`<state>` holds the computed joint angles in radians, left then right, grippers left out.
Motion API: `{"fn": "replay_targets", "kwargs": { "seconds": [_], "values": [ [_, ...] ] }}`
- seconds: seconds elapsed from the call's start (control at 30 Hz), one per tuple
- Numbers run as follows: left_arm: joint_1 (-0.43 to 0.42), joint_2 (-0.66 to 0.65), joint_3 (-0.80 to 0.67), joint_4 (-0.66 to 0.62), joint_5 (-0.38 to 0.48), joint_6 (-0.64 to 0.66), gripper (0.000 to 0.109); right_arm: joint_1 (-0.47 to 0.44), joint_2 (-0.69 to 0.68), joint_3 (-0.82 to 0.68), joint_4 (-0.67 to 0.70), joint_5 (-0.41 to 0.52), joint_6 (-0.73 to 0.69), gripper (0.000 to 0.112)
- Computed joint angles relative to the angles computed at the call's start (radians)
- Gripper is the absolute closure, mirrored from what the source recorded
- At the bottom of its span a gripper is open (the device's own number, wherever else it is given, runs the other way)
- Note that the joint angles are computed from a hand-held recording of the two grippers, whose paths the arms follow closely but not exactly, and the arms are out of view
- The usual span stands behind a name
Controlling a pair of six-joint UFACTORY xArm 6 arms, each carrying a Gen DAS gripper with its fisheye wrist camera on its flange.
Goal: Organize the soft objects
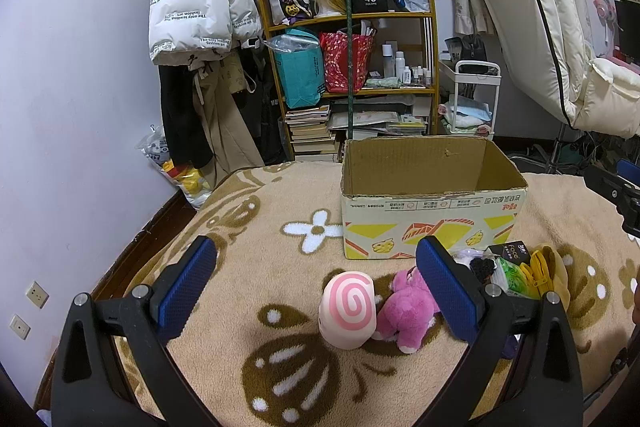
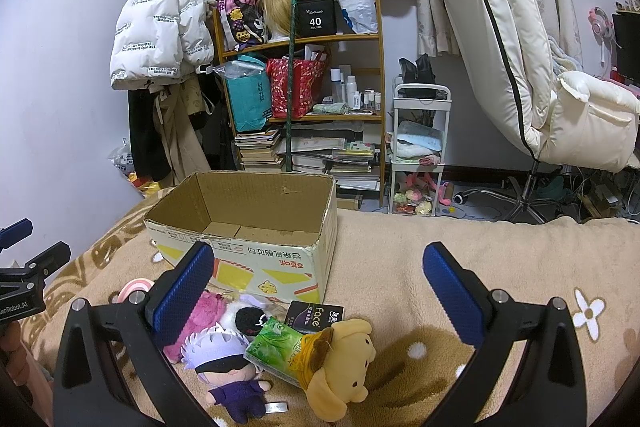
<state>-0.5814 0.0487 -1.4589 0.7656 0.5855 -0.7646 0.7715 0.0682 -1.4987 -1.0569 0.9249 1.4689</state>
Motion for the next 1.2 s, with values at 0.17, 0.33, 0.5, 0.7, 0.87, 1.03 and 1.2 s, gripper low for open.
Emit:
{"fn": "replay_targets", "kwargs": {
  "seconds": [0.17, 0.33, 0.5, 0.7, 0.87, 1.03, 1.2],
  "values": [
    [-0.001, 0.001, -0.002, 0.000, 0.001, 0.001, 0.010, 0.000, -0.001, 0.001, 0.000, 0.000, 0.000, 0.009],
    [0.000, 0.001, -0.001, -0.003, 0.001, 0.002, 0.010, -0.003, -0.001, 0.003, 0.001, -0.003, -0.001, 0.009],
    [0.000, 0.003, -0.001, -0.001, 0.001, 0.001, 0.010, -0.002, 0.002, -0.002, 0.003, -0.003, -0.001, 0.009],
    [-0.001, 0.004, -0.002, 0.000, 0.001, 0.000, 0.010, 0.004, -0.003, 0.001, 0.002, 0.007, 0.002, 0.009],
    [-0.001, 0.007, -0.004, -0.021, 0.001, 0.019, 0.010, 0.003, -0.003, 0.002, 0.002, 0.004, 0.000, 0.009],
    [-0.002, 0.006, 0.007, -0.021, -0.002, 0.015, 0.010, -0.002, -0.010, 0.008, 0.013, -0.004, -0.007, 0.009],
    [0.001, 0.044, -0.024, -0.074, 0.027, 0.065, 0.010, -0.035, -0.030, 0.069, 0.070, -0.074, 0.018, 0.009]
  ]
}}
